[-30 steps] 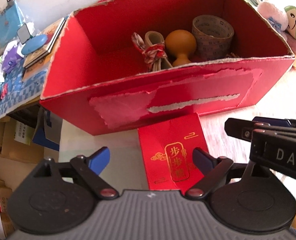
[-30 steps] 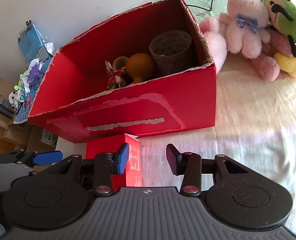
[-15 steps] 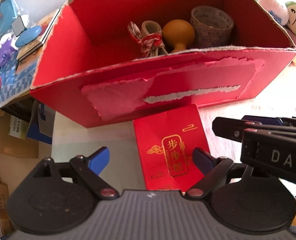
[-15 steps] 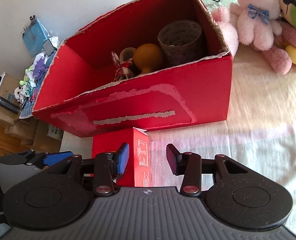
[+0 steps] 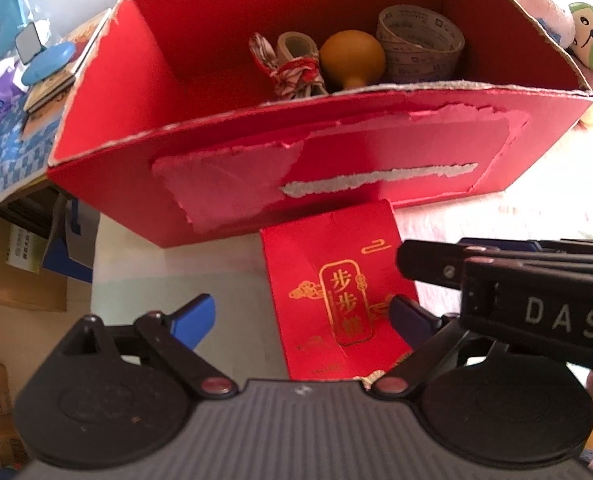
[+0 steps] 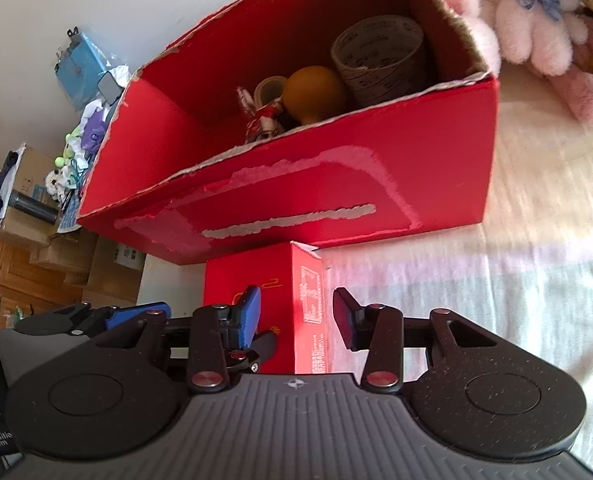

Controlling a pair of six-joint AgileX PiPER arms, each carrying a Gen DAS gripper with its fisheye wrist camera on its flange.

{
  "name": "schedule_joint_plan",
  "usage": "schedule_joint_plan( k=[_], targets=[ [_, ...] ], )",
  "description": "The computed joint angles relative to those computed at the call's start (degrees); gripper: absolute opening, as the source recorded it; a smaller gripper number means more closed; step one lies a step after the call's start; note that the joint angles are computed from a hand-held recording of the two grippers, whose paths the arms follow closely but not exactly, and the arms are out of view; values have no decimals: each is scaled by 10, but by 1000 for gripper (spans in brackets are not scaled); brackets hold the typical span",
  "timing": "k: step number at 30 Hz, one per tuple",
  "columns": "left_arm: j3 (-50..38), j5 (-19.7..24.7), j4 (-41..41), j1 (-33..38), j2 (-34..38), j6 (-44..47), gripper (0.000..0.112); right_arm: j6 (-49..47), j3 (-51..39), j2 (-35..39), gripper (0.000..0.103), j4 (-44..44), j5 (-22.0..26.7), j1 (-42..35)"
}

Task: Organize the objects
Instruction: 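Close the right gripper on the red gold-printed gift carton, then lift the red carton with the right gripper and carry it toward the box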

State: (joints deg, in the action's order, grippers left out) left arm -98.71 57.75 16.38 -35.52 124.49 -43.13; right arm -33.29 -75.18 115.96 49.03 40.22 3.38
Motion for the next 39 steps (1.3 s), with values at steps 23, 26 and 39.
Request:
schedule_joint_plan(
  k=[23, 26, 39],
  targets=[
    [99, -101, -134, 48, -46, 97, 98, 44, -52, 54, 47, -14, 63, 3],
    [124, -122, -156, 49, -57, 118, 96, 39, -52, 54, 45, -12, 66, -1],
    [75, -110, -189, 28, -40, 201, 76, 12, -10, 22, 37, -8, 63, -53]
  ],
)
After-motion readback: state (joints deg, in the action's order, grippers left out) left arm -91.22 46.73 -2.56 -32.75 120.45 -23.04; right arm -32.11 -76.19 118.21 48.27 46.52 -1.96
